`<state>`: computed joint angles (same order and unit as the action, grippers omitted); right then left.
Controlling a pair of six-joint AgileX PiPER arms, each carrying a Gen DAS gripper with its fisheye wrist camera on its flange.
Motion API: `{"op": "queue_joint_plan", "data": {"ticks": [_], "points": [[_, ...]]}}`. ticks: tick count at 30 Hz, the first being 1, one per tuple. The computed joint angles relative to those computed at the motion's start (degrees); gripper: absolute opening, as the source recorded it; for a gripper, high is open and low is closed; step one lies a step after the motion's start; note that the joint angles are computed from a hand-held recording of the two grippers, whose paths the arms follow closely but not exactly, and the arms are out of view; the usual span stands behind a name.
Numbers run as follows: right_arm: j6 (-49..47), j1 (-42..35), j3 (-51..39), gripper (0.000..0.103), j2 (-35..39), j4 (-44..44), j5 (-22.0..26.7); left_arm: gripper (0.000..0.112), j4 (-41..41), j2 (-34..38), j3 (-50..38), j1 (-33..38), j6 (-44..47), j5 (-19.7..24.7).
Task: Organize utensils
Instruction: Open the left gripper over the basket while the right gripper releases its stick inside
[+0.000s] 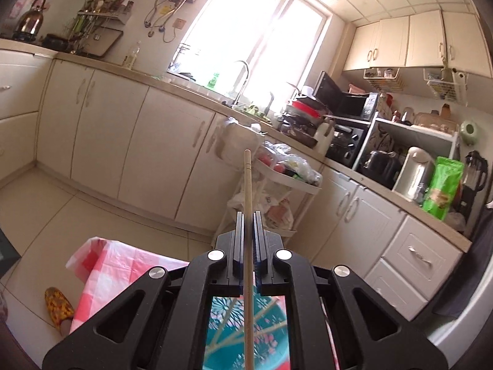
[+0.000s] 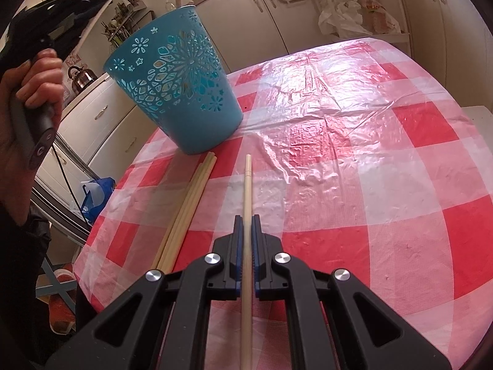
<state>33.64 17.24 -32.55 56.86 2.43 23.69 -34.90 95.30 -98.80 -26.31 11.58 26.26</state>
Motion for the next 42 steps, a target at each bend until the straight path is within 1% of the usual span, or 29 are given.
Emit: {"op": "queue_joint_plan", "data": {"ticks": [2,4,5,7,10,13,18,22,24,27,29,33,36,38,42], "points": [[0.11,0.02,-0.14,0.006,0.11,0.10,0.12,0.005,7.36,2.10,-1.47,-1.73,-5.64,-1.13],[-1.21,-0.43,-0.22,0.006,0.20,1.52,0.22,0.005,13.01,2.86,-1.14,-3.05,-9.62,-2.20],[-3.04,-1.17,-0.21,0.006,0.13,3.12,0.33,0.005,16.02,2.87,-0.44,-3.73,-11.75,-2.87],[-3.22,-1.24,-0.20,0.006,0.15,3.38,0.30,0.005,19.25,2.62,1.20,-4.41,-13.98,-4.08],[-3.20,-1.33,-0.22,0.006,0.03,3.61,0.48,0.005,27.82,2.23,3.30,-5.78,-21.02,-6.10],[-1.39,-0.73,-0.25,0.006,0.06,1.91,0.49,0.005,35.48,2.13,4.46,-6.71,-27.72,-7.58],[0.20,-0.24,-0.60,0.006,0.30,0.42,0.91,0.005,40.03,2.43,5.47,-7.03,-30.62,-7.82],[1.07,0.11,-1.08,0.006,0.65,-0.42,1.36,0.005,40.78,2.10,6.62,-7.03,-30.51,-7.13],[1.91,0.40,-1.26,0.006,0.75,-1.20,1.60,0.005,40.21,1.45,7.86,-6.97,-29.75,-7.37],[2.50,0.60,-1.53,0.006,0.90,-1.90,2.00,0.006,37.78,0.91,8.57,-6.69,-27.05,-6.36],[2.79,0.70,-1.60,0.006,0.94,-2.12,2.06,0.009,36.26,-0.20,10.20,-6.31,-25.54,-6.59],[3.01,0.74,-1.56,0.006,0.90,-2.17,1.99,0.025,35.13,-4.18,15.73,-4.98,-26.02,-8.81],[3.69,0.86,-1.27,0.006,0.64,-2.51,1.71,0.030,35.99,-8.17,21.33,-3.35,-28.94,-11.21],[3.87,0.73,-0.95,0.006,0.36,-2.09,1.43,0.034,38.69,-10.58,24.85,-2.47,-33.08,-12.57],[-0.57,-1.82,0.87,0.006,-1.84,4.36,-0.20,0.046,43.83,-14.87,32.29,-0.62,-40.85,-14.51]]}}
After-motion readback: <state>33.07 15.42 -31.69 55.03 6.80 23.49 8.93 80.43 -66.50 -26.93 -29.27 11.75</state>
